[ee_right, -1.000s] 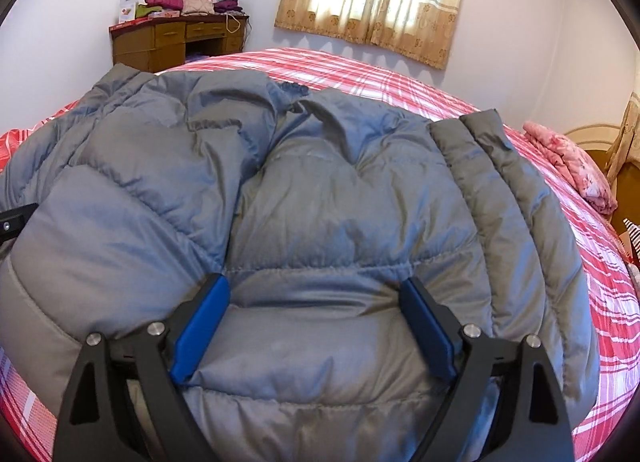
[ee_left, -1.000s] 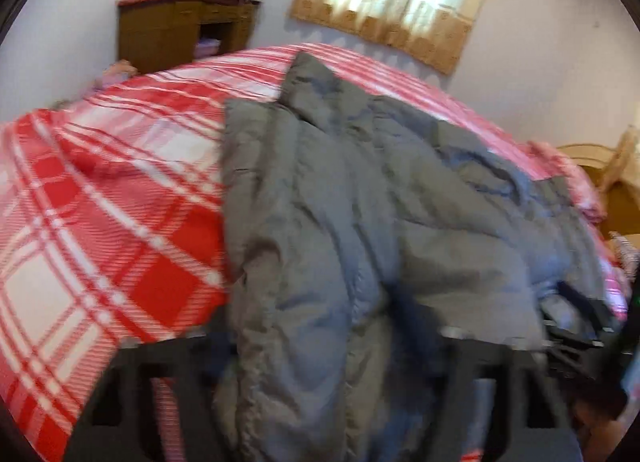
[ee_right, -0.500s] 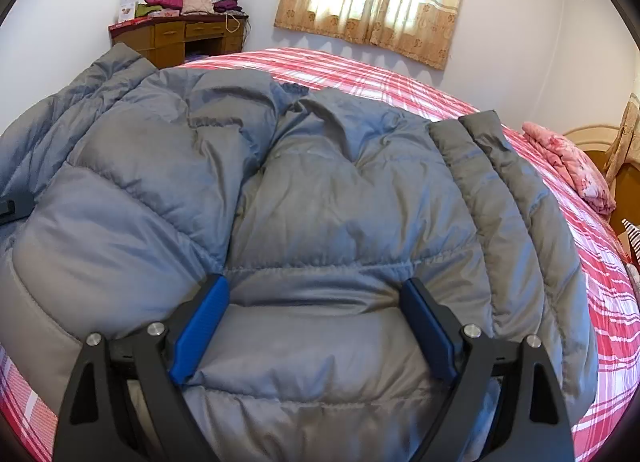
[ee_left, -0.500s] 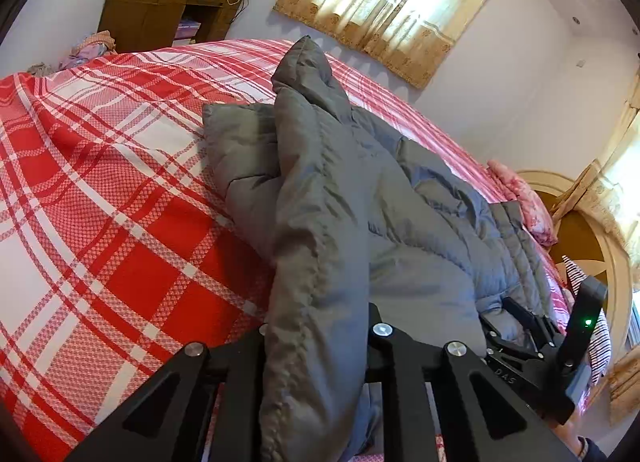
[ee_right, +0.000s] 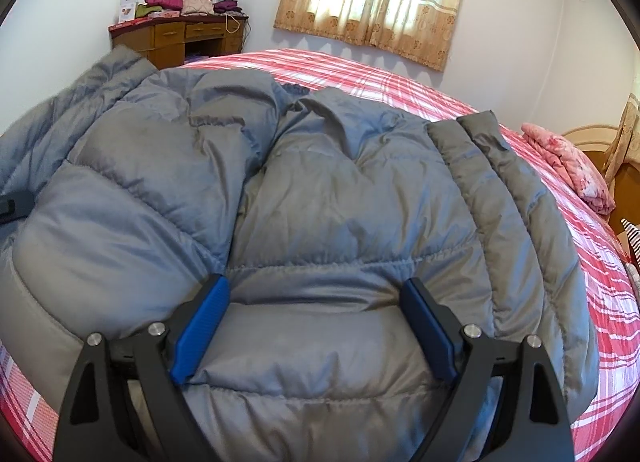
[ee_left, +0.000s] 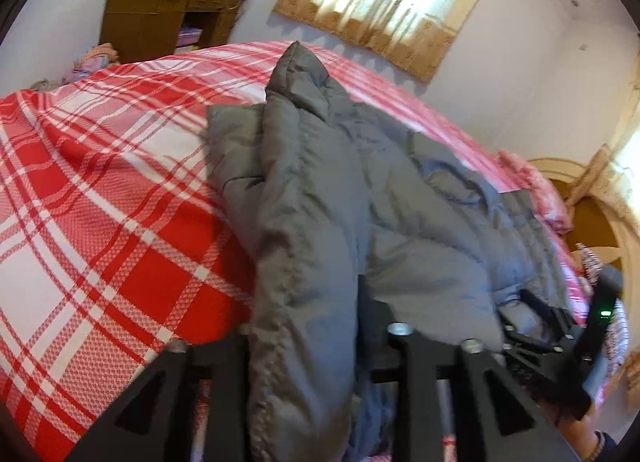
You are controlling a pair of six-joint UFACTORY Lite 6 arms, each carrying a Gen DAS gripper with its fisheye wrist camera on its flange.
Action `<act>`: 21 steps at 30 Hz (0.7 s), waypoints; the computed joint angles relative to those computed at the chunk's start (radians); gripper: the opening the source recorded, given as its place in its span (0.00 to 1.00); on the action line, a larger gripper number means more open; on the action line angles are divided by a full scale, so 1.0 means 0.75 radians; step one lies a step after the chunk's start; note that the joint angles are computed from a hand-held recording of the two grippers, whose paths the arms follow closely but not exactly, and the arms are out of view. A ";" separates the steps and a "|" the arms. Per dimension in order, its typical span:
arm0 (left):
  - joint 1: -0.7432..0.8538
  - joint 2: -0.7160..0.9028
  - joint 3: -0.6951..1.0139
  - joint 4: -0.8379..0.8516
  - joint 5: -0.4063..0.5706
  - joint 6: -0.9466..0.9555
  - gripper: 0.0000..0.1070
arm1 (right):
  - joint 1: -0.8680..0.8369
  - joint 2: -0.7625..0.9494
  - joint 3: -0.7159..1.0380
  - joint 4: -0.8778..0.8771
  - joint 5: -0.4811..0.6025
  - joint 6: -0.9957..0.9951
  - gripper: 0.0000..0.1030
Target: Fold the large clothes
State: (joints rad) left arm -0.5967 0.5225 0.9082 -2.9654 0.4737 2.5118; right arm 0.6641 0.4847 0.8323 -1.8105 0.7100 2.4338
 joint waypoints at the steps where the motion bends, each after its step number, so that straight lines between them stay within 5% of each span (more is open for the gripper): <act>1: -0.015 0.012 0.015 -0.096 -0.027 0.077 0.56 | -0.001 -0.001 -0.001 -0.001 0.001 -0.001 0.88; 3: -0.030 0.036 0.019 -0.202 -0.002 0.155 0.69 | -0.002 -0.002 -0.002 -0.003 0.000 0.002 0.88; 6: -0.045 0.052 0.007 -0.148 0.061 0.171 0.68 | -0.003 -0.004 -0.006 -0.006 -0.002 0.004 0.88; 7: -0.051 0.060 0.008 -0.126 0.068 0.167 0.62 | -0.004 -0.005 -0.006 -0.005 -0.004 0.004 0.88; 8: -0.042 0.064 0.011 -0.056 0.072 0.115 0.37 | -0.005 -0.005 -0.002 0.001 -0.006 -0.004 0.88; 9: -0.024 0.066 0.008 0.054 0.093 0.022 0.25 | -0.002 -0.001 0.007 0.019 -0.008 -0.024 0.88; 11: -0.003 0.032 -0.020 0.132 0.115 -0.031 0.14 | 0.002 0.010 0.033 0.059 -0.006 -0.072 0.88; 17: 0.100 -0.198 -0.205 0.356 0.194 -0.213 0.08 | 0.071 0.029 0.087 0.174 0.013 -0.153 0.86; 21: 0.190 -0.407 -0.308 0.533 0.121 -0.338 0.08 | 0.181 0.065 0.160 0.225 0.009 -0.169 0.86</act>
State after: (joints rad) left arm -0.4543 0.2173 0.6772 -2.5656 0.5642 2.2585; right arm 0.7997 0.5331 0.9519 -1.6420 0.7165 2.3071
